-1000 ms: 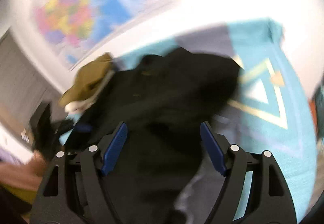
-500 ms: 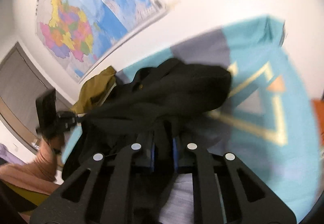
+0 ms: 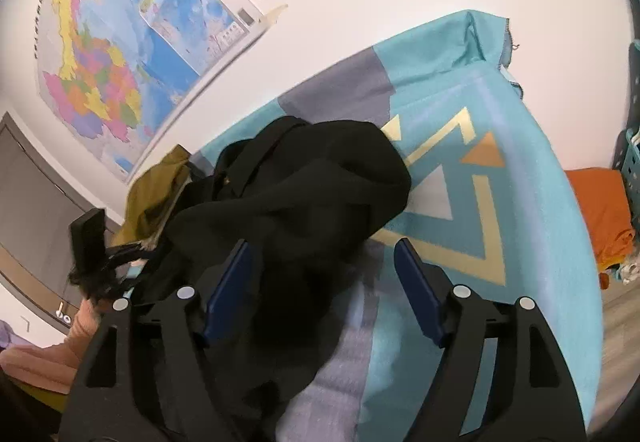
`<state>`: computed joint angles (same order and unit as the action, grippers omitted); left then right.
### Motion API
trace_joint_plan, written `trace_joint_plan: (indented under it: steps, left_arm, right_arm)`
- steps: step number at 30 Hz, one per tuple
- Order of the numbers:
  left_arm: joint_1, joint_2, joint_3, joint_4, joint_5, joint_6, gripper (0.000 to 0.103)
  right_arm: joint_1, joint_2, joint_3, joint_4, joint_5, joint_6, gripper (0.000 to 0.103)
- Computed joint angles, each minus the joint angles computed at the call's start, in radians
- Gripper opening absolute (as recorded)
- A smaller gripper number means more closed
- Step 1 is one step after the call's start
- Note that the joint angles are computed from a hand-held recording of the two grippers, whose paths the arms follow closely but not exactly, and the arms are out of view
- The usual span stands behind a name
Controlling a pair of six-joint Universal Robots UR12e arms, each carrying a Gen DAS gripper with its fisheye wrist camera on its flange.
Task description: Fold large clothes
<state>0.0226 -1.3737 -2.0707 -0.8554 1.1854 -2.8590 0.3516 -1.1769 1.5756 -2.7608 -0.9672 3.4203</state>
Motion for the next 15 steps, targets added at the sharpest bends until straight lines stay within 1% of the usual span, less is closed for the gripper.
trace_joint_plan:
  steps: [1, 3, 4, 5, 6, 7, 8, 10, 11, 12, 13, 14, 15]
  left_arm:
    - [-0.013, 0.002, -0.006, 0.001, 0.019, 0.006, 0.079]
    - [-0.054, -0.008, -0.003, -0.012, 0.096, 0.013, 0.078]
    - [-0.068, -0.020, 0.006, -0.025, 0.123, 0.006, 0.067]
    - [-0.073, -0.027, 0.010, -0.029, 0.139, 0.002, 0.059]
    - [-0.082, -0.027, 0.006, 0.002, 0.169, 0.003, 0.034]
    - [-0.080, -0.024, 0.011, -0.005, 0.166, 0.023, 0.008]
    - [-0.074, -0.019, 0.020, -0.017, 0.163, 0.020, 0.008]
    - [-0.069, 0.000, 0.021, 0.035, 0.220, 0.011, 0.007]
    - [-0.059, 0.008, 0.027, 0.043, 0.236, 0.007, 0.007]
    - [-0.039, 0.015, 0.035, 0.036, 0.220, 0.004, 0.008]
    - [-0.020, 0.021, 0.041, 0.028, 0.198, 0.006, 0.010]
    - [-0.015, 0.019, 0.053, 0.028, 0.217, 0.004, 0.014]
    - [-0.024, 0.007, 0.064, 0.036, 0.271, -0.007, 0.018]
  right_arm:
    - [0.007, 0.013, -0.019, 0.023, 0.000, -0.004, 0.074]
    - [0.013, 0.038, -0.048, 0.072, 0.015, -0.018, 0.073]
    - [0.016, 0.049, -0.060, 0.081, 0.027, -0.022, 0.067]
    - [0.018, 0.056, -0.067, 0.083, 0.037, -0.026, 0.051]
    - [0.022, 0.063, -0.076, 0.090, 0.042, -0.037, 0.034]
    - [0.023, 0.065, -0.078, 0.087, 0.045, -0.047, 0.024]
    - [0.022, 0.064, -0.077, 0.071, 0.049, -0.049, 0.016]
    - [0.016, 0.053, -0.067, 0.020, 0.044, -0.029, 0.013]
    - [0.010, 0.046, -0.063, -0.002, 0.044, -0.021, 0.013]
    - [0.008, 0.042, -0.063, -0.008, 0.039, -0.018, 0.013]
    - [0.007, 0.040, -0.067, 0.001, 0.029, -0.024, 0.013]
    - [0.010, 0.038, -0.074, 0.025, 0.009, -0.037, 0.015]
    - [0.020, 0.038, -0.089, 0.065, -0.054, -0.047, 0.018]
